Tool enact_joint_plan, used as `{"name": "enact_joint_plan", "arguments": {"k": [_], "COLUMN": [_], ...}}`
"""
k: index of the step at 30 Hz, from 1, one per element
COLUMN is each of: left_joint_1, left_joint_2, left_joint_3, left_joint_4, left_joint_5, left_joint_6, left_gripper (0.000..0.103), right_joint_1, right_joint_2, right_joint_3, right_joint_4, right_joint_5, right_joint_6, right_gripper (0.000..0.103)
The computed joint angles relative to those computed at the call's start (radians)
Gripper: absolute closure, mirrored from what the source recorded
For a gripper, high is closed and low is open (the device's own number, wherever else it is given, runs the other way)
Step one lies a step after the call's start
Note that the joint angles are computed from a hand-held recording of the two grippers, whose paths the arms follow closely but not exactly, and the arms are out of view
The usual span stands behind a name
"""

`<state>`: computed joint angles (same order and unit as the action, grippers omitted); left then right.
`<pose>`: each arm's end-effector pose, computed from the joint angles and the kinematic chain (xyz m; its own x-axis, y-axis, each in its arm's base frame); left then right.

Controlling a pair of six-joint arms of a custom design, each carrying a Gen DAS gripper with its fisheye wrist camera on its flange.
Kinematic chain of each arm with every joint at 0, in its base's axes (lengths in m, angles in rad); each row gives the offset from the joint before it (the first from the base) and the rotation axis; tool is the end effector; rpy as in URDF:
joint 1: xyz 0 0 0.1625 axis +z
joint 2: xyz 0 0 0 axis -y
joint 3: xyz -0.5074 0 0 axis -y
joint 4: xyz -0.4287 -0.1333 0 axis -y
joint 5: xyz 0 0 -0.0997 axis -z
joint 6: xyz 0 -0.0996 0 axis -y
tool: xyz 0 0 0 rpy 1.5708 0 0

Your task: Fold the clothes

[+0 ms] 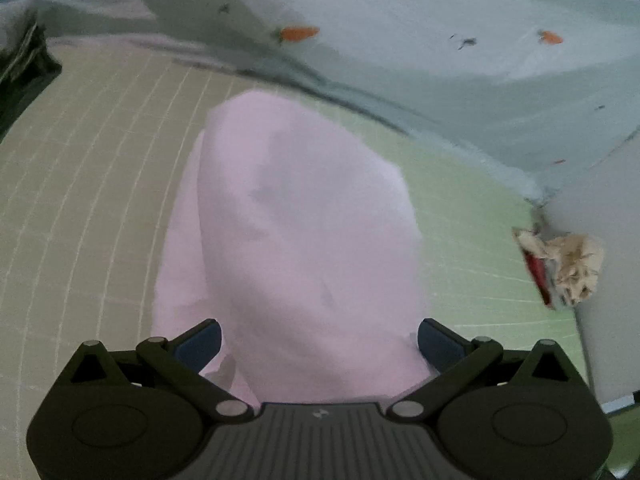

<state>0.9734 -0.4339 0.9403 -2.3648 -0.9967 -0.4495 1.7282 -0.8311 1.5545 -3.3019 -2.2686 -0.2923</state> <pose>-0.3820 -0.8947 0.1160 -0.9377 -0.0338 -0.3458 0.1465 0.8640 -0.4818 0.1909 -0.7606 0.2971 -0.7821 0.2469 0.5721 -0.3227 0.6249 -0.7109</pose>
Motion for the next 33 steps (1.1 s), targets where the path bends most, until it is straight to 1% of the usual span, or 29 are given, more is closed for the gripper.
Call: {"name": "enact_joint_plan", "arguments": {"k": [1,3,4,5,6,8,9,10,11,13,15,16,18,19,20,21,22,23,24,25,28,30,33], "left_joint_1": [0.001,0.001,-0.002,-0.003,-0.002,0.004,0.007,0.011,0.016,0.03,0.042,0.044,0.038,0.034,0.03,0.026,0.023,0.021,0.024,0.027,0.05,0.063,0.089], "left_joint_2": [-0.003,-0.009,-0.017,-0.027,-0.044,-0.085,-0.102,-0.115,-0.123,-0.124,-0.113,-0.107,-0.101,-0.096,-0.09,-0.082,-0.073,-0.064,-0.058,-0.05,-0.04,-0.028,0.02], "left_joint_3": [0.012,0.037,0.056,0.077,0.107,0.176,0.203,0.222,0.233,0.239,0.227,0.219,0.21,0.2,0.182,0.164,0.145,0.127,0.11,0.09,0.037,-0.003,-0.111], "left_joint_4": [-0.011,-0.034,-0.047,-0.07,-0.116,-0.222,-0.256,-0.268,-0.255,-0.186,-0.099,-0.064,-0.038,-0.019,0.011,0.039,0.064,0.087,0.105,0.127,0.181,0.208,0.237], "left_joint_5": [-0.006,-0.011,0.005,0.013,-0.001,-0.049,-0.058,-0.053,-0.041,0.008,0.051,0.068,0.1,0.117,0.14,0.167,0.194,0.213,0.217,0.218,0.189,0.168,0.142], "left_joint_6": [-0.018,-0.047,-0.045,-0.04,-0.035,-0.045,-0.055,-0.079,-0.113,-0.167,-0.216,-0.231,-0.224,-0.215,-0.19,-0.154,-0.112,-0.075,-0.049,-0.032,-0.022,-0.003,0.063], "left_gripper": [0.018,0.069,0.084,0.094,0.096,0.097,0.097,0.097,0.096,0.091,0.07,0.066,0.047,0.041,0.03,0.023,0.022,0.017,0.013,0.011,0.009,0.007,0.005], "right_joint_1": [-0.002,-0.005,-0.006,-0.008,-0.01,-0.014,-0.015,-0.017,-0.018,-0.022,-0.025,-0.026,-0.028,-0.028,-0.03,-0.032,-0.034,-0.035,-0.038,-0.041,-0.051,-0.055,-0.062], "right_joint_2": [-0.002,-0.014,-0.017,-0.02,-0.022,-0.023,-0.022,-0.02,-0.019,-0.013,-0.007,-0.002,0.007,0.011,0.016,0.022,0.029,0.036,0.044,0.052,0.084,0.114,0.166], "right_joint_3": [0.0,0.017,0.021,0.025,0.029,0.026,0.022,0.018,0.014,0.001,-0.013,-0.024,-0.047,-0.059,-0.071,-0.084,-0.099,-0.114,-0.13,-0.146,-0.206,-0.262,-0.354], "right_joint_4": [0.009,0.014,0.019,0.026,0.032,0.052,0.062,0.072,0.082,0.122,0.165,0.186,0.221,0.234,0.246,0.259,0.276,0.294,0.313,0.33,0.381,0.416,0.461], "right_joint_5": [0.004,0.014,0.02,0.025,0.03,0.038,0.043,0.048,0.053,0.067,0.082,0.091,0.112,0.124,0.136,0.148,0.155,0.161,0.166,0.172,0.185,0.163,0.135], "right_joint_6": [-0.004,-0.021,-0.025,-0.028,-0.032,-0.03,-0.034,-0.039,-0.044,-0.043,-0.043,-0.042,-0.043,-0.045,-0.046,-0.046,-0.042,-0.036,-0.03,-0.023,0.012,0.018,-0.001], "right_gripper": [0.005,0.005,0.005,0.005,0.005,0.005,0.005,0.005,0.005,0.005,0.005,0.005,0.005,0.004,0.002,0.002,0.001,0.001,0.001,0.001,0.0,0.0,0.0]}}
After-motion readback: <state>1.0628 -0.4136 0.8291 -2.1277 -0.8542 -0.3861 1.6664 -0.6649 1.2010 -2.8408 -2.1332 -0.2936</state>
